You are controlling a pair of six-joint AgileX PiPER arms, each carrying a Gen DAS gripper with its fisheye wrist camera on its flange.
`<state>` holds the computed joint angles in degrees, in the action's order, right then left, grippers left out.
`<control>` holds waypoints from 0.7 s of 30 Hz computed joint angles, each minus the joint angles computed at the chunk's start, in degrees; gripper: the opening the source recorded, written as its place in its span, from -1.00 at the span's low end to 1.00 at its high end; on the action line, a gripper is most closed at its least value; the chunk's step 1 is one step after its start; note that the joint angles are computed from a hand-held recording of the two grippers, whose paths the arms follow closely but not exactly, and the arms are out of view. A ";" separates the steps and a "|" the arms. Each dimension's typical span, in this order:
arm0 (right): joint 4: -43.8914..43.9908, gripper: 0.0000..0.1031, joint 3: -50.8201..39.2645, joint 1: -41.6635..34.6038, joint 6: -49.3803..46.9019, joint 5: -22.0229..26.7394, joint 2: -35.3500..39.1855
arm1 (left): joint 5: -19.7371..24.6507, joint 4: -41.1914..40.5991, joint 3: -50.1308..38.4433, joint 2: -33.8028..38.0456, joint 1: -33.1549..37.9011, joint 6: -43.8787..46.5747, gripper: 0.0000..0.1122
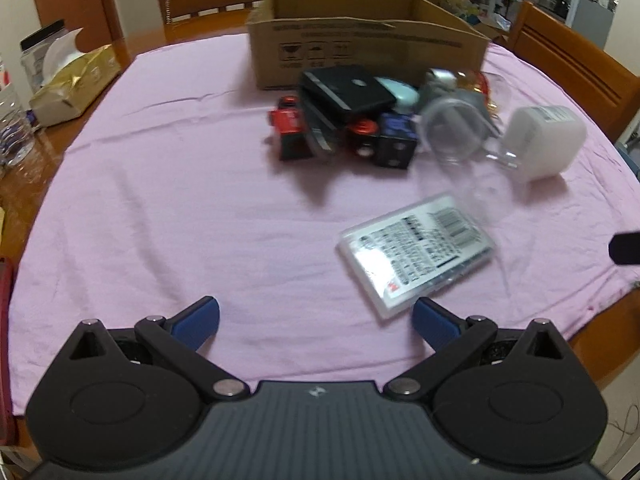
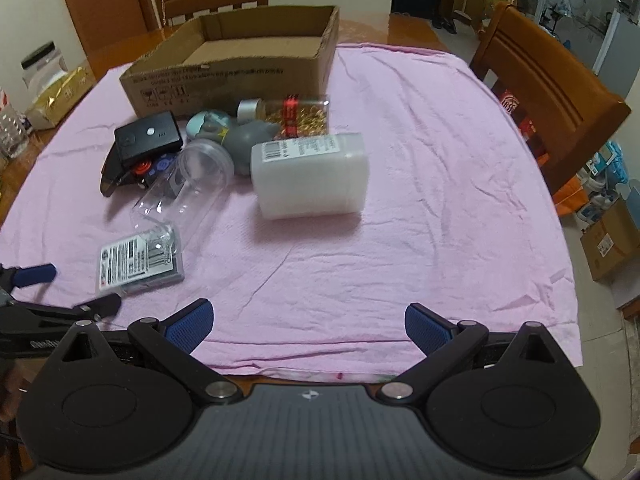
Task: Organize rigid objects
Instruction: 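Move the left tool toward the clear pen-refill pack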
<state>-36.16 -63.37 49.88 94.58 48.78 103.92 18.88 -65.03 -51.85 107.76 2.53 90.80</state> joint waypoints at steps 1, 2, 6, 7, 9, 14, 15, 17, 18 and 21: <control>0.21 1.00 -0.55 -0.21 -0.55 0.01 0.75 | 0.22 0.45 -0.85 0.56 0.50 -0.33 0.82; 0.92 1.00 -1.37 -0.52 -1.53 0.04 1.70 | 0.52 1.63 -1.81 1.06 0.89 -1.45 0.82; 3.53 1.00 -4.18 -1.56 -4.68 0.93 4.97 | 1.86 6.38 -6.59 3.83 1.83 -5.93 0.82; 4.30 1.00 -4.99 -1.85 -5.50 1.57 5.79 | 2.18 7.78 -7.59 4.35 1.88 -7.31 0.82; 5.32 1.00 -5.88 -2.37 -6.53 2.30 6.79 | 3.14 10.56 -9.61 5.39 1.91 -9.75 0.82; 5.32 1.00 -5.33 -3.73 -8.15 0.91 7.52 | 7.29 14.68 -10.67 4.65 2.31 -12.91 0.82; 4.81 1.00 -4.68 -4.07 -8.58 -0.23 7.42 | 8.59 14.22 -10.13 4.02 2.50 -12.08 0.82; 4.51 1.00 -3.87 -5.02 -10.96 -2.37 7.46 | 10.94 13.63 -8.89 2.79 2.34 -10.80 0.82; 3.84 1.00 -3.32 -5.44 -11.72 -3.72 7.39 | 11.57 13.26 -8.10 2.19 1.84 -10.09 0.82; 2.13 1.00 -0.49 -7.22 -14.60 -9.29 6.85 | 9.70 10.22 -4.94 0.52 -0.86 -6.85 0.82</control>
<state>-34.03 -63.86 42.66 79.97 39.49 110.78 28.58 -54.81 -56.79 108.28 1.67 83.95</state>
